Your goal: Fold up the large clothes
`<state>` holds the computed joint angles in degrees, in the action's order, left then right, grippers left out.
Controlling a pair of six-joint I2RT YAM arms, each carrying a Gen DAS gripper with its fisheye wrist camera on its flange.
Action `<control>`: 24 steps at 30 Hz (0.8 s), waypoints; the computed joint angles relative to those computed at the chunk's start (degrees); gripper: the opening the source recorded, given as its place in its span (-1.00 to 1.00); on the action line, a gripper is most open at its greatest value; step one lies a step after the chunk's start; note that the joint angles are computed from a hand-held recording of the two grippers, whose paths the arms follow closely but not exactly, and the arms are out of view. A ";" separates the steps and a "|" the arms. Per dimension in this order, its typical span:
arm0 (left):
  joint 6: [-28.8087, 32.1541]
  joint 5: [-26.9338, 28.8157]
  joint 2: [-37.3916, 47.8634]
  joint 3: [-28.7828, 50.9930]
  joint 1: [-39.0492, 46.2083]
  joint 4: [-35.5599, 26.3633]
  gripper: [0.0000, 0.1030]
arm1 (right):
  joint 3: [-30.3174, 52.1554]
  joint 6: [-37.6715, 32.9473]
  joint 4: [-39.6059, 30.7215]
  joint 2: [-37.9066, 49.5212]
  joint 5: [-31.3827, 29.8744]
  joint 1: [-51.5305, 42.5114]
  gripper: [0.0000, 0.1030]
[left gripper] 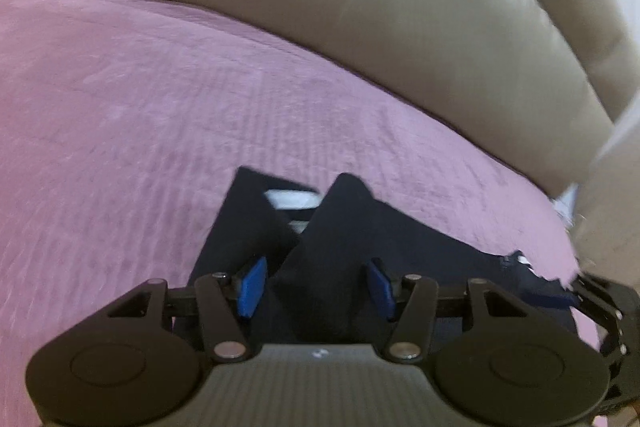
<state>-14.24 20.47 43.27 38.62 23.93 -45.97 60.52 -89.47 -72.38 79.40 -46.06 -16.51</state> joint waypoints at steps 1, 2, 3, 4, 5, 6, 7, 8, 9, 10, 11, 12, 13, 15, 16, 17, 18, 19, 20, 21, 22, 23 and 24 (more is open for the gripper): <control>1.86 2.13 1.33 -0.22 1.26 1.22 0.10 | 0.81 0.89 -1.41 0.98 -1.38 1.42 0.65; 4.07 4.48 2.77 -0.10 2.66 1.88 0.09 | 1.43 3.15 -1.76 1.92 -2.65 3.61 0.65; 5.21 5.73 3.84 0.15 3.02 2.36 0.09 | 1.43 5.22 -1.08 2.34 -2.71 5.67 0.65; 5.30 5.84 4.64 0.22 2.20 3.15 0.09 | 1.41 6.78 -0.44 2.77 -1.85 7.82 0.65; 5.69 5.92 5.20 0.19 1.60 3.82 0.09 | 0.67 9.27 1.99 2.78 0.33 10.80 0.65; 5.89 5.54 5.50 -0.11 0.51 4.75 0.08 | -0.48 11.71 4.74 2.22 2.33 12.98 0.65; 6.56 4.79 5.70 -0.36 -0.88 5.41 -0.07 | -1.40 12.37 5.49 1.60 3.95 14.04 0.66; 7.54 3.27 5.37 -0.39 -2.73 5.31 -0.35 | -1.80 12.49 5.43 1.47 4.97 14.34 0.65; 8.25 0.76 5.26 -0.41 -5.31 5.44 -0.47 | -1.73 11.59 4.52 1.16 5.26 13.61 0.65; 8.97 -0.97 4.69 -0.78 -7.09 5.59 -0.61 | -0.97 8.98 2.68 1.13 4.82 11.83 0.65; 9.46 -2.42 3.56 -1.57 -8.59 6.12 -0.74 | 0.15 5.91 1.19 1.35 4.60 9.30 0.65; 9.17 -4.19 2.73 -2.17 -9.99 6.75 -0.75 | 1.69 3.67 -0.02 1.94 5.21 7.18 0.65; 8.56 -6.38 1.08 -2.95 -11.19 7.20 -0.77 | 3.86 1.69 -1.08 3.15 6.53 5.38 0.65; 5.31 -10.82 -5.20 -5.47 -13.02 8.90 -0.78 | 7.09 -0.63 -0.87 5.76 11.38 2.08 0.65; 2.98 -12.81 -8.66 -6.31 -13.46 9.20 -0.78 | 8.04 -1.19 -0.68 7.10 12.91 0.98 0.65; 0.56 -13.92 -12.23 -7.04 -13.36 9.33 -0.79 | 9.10 -2.26 -1.36 8.81 13.56 -0.13 0.65; -1.00 -13.29 -15.36 -7.51 -12.58 9.34 -0.79 | 9.38 -3.16 -1.88 9.56 13.66 -1.26 0.54; -1.35 -14.20 -18.17 -7.74 -13.50 9.07 -0.79 | 8.74 -3.92 -2.02 8.92 13.25 -2.22 -0.24; -1.47 -17.05 -20.30 -7.58 -16.21 8.34 -0.78 | 7.77 -4.09 -1.96 7.73 12.86 -2.71 -0.93; -1.97 -20.46 -22.13 -7.39 -19.56 7.59 -0.78 | 4.75 -4.11 0.09 4.39 11.88 -3.67 -1.00; -2.90 -23.42 -23.45 -7.24 -22.35 6.85 -0.78 | 1.69 -4.97 1.97 0.84 11.20 -4.56 -1.00; -4.19 -26.21 -24.69 -7.20 -24.63 6.29 -0.78 | 0.03 -6.43 2.80 -1.24 10.69 -5.34 -1.00; -5.01 -26.23 -26.43 -7.51 -24.70 5.99 -0.78 | -2.30 -7.84 4.04 -4.67 8.67 -6.73 -1.00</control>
